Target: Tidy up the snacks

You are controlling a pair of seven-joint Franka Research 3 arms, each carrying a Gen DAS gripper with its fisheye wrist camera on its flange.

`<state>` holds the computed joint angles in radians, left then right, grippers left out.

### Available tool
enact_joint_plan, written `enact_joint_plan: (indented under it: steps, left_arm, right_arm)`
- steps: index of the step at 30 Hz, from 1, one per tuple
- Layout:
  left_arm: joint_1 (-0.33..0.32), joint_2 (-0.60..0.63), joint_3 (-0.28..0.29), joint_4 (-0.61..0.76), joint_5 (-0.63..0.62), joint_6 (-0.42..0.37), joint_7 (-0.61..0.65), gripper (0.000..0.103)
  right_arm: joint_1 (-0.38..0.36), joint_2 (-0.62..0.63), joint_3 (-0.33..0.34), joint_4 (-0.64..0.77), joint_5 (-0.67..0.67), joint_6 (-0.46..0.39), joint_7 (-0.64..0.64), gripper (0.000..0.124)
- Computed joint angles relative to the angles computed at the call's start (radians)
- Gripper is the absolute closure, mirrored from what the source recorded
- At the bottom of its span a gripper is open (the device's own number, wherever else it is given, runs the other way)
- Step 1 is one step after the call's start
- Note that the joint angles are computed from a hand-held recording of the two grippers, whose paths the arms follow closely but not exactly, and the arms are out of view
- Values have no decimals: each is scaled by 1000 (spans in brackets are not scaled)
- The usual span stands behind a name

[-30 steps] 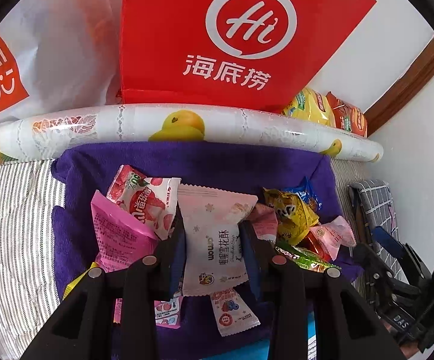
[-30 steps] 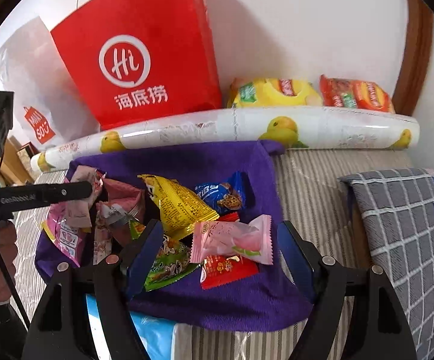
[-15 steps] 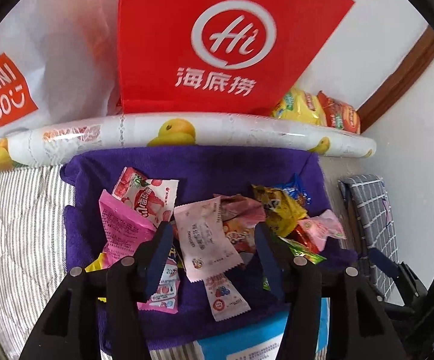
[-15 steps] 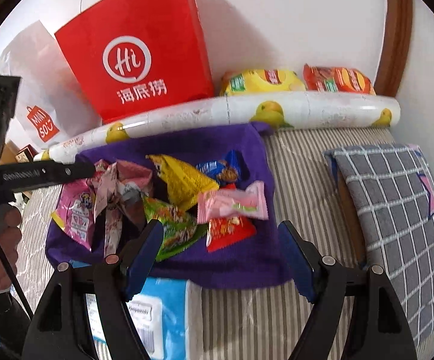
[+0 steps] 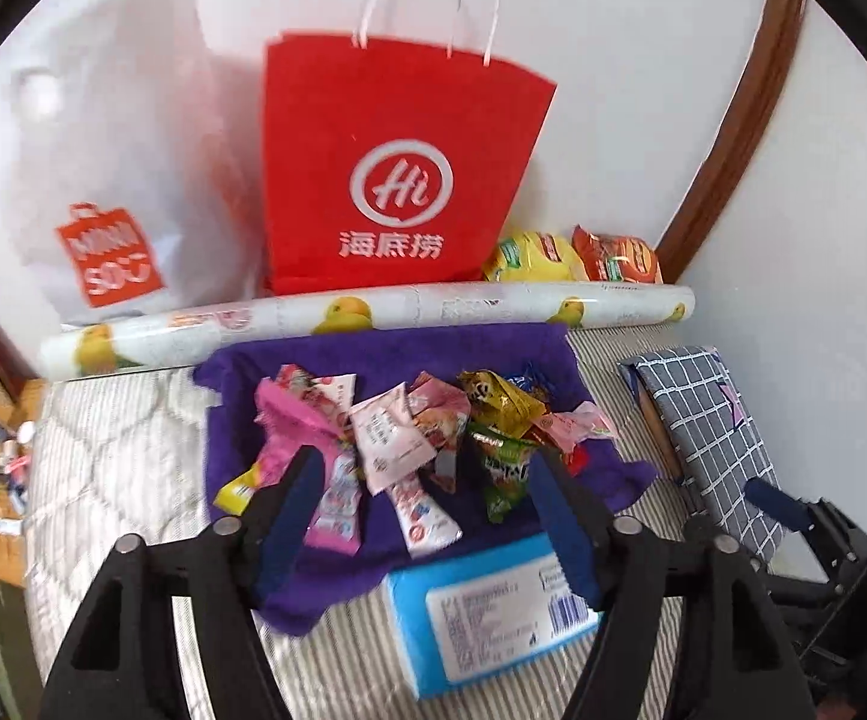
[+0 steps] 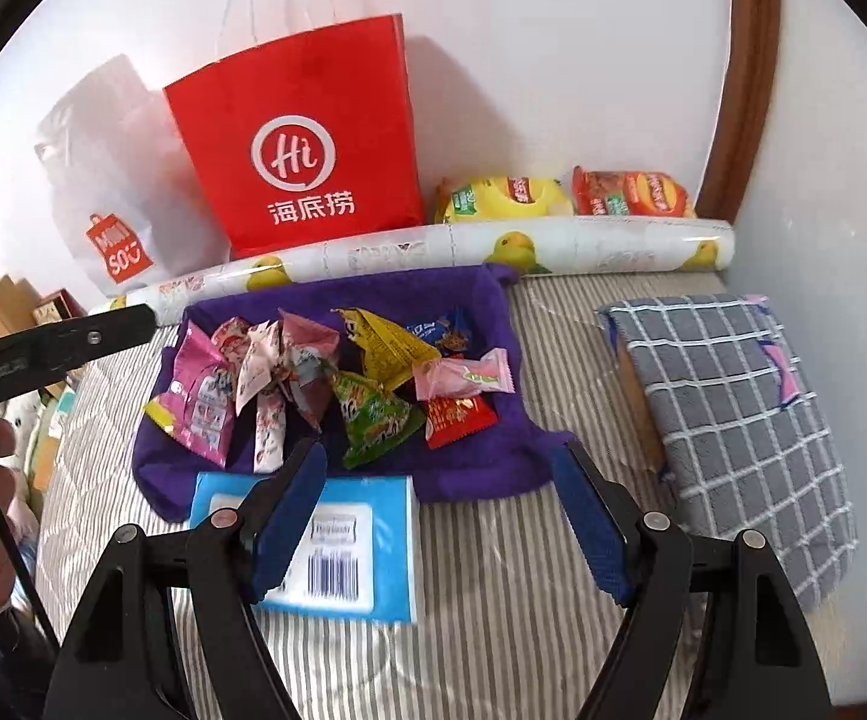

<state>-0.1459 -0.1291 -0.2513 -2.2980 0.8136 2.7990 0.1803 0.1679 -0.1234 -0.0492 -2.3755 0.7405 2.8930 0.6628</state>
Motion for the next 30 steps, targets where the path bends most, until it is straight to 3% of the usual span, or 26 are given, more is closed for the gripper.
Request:
enact_joint_plan:
  steps: [5,7,12,16,21,30]
  left_arm:
    - [-14,-135,-63,-90,49,-56,-107,22]
    - [-18,-179,-99,-114,69,-90,-151,12]
    - [-43,-259,-176,-160,117,-181,-272,4]
    - [-90,-293,-213,-188,103,-262,-323,4]
    - [-153,-321,-253,-210,99,-345,-399,4]
    - [-278,-308,-320,-172,89,-550,-488,4]
  right_arm:
    - [9,-110,-20,-88,31,34,-5,34]
    - [2,-159,-24,-130,9,42,24,33]
    - [34,-286,-80,-238,-3,66,0,22]
    - [19,-376,-107,-314,-50,71,2,21]
    - [32,-501,-190,-401,-55,49,-27,21]
    - [-61,-714,-230,-547,-126,-21,-69,21]
